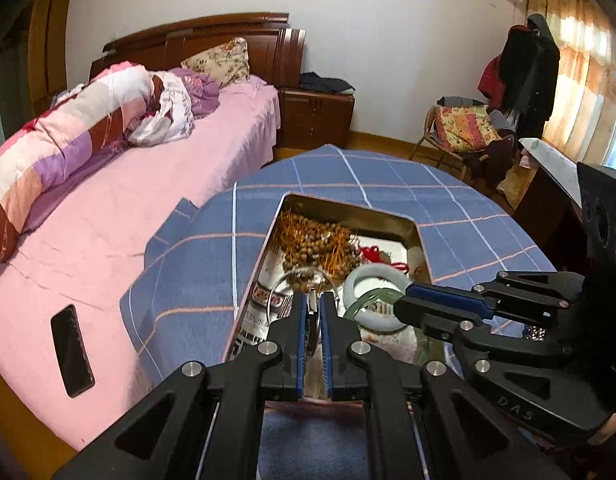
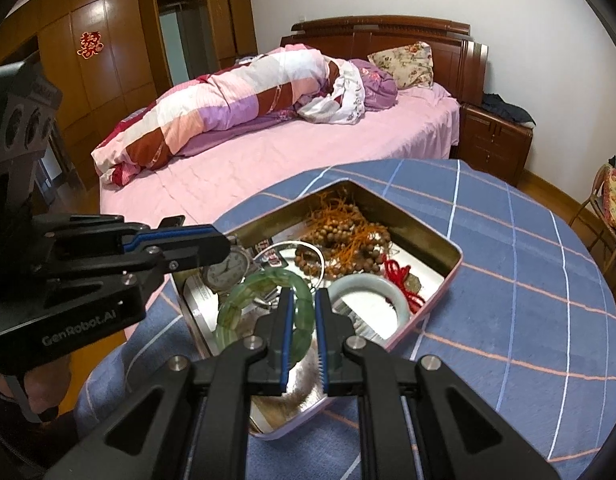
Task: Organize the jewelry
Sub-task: 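Carry the bangle and watch over the pink tin and open both grippers, then move the right gripper to the green jade pendant and grasp it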
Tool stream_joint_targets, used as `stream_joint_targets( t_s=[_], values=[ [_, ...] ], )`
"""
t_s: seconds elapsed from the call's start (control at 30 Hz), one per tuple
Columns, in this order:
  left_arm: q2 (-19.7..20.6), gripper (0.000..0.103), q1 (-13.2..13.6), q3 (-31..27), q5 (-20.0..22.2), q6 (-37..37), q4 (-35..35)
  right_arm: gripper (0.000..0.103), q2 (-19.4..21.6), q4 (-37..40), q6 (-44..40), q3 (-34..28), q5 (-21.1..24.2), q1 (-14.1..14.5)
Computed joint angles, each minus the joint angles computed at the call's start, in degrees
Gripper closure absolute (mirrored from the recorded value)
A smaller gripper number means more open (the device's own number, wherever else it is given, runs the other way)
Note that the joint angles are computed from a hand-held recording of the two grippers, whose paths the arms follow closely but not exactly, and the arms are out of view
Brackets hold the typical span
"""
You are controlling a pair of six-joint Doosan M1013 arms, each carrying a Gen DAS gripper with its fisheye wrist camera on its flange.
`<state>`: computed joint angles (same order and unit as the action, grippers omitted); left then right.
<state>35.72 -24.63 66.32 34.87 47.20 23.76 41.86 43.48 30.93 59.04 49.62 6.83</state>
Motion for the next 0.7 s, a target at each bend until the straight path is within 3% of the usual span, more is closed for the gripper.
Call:
stream_joint_targets(
  t_s=[0.33, 0.47, 0.53, 0.57, 0.6, 0.7],
  values=[
    [0.6, 0.097, 0.5, -0.5, 2.0, 0.8, -2.1, 0.087, 0.6, -1.2, 2.1, -0.3, 0.3, 0.0],
    [0.8, 0.093, 0.4, -1.1, 3.0, 1.8, -2.8, 0.058, 0.5, -0.6, 3.1, -0.2, 0.6, -0.4],
    [0.7, 0.074, 0.2, -1.1, 2.9, 1.8, -2.7, 0.054, -0.2, 0.4, 2.5, 0.7, 0.3, -0.9],
    [0.5, 0.050, 0.0, -0.8, 2.4, 1.4, -2.1, 0.054, -0.6, 0.8, 2.0, 1.3, 0.0, -1.1],
    [0.2, 0.031, -0.2, -0.4, 1.6, -0.1, -0.4, 0.050, -1.2, 1.4, 1.2, 2.1, -0.6, -1.4],
    [-0.2, 0.029, -0.7, 0.0, 0.4, 0.4, 0.5, 0.036, -2.9, 3.1, -0.5, 4.8, -3.0, -2.7]
  ],
)
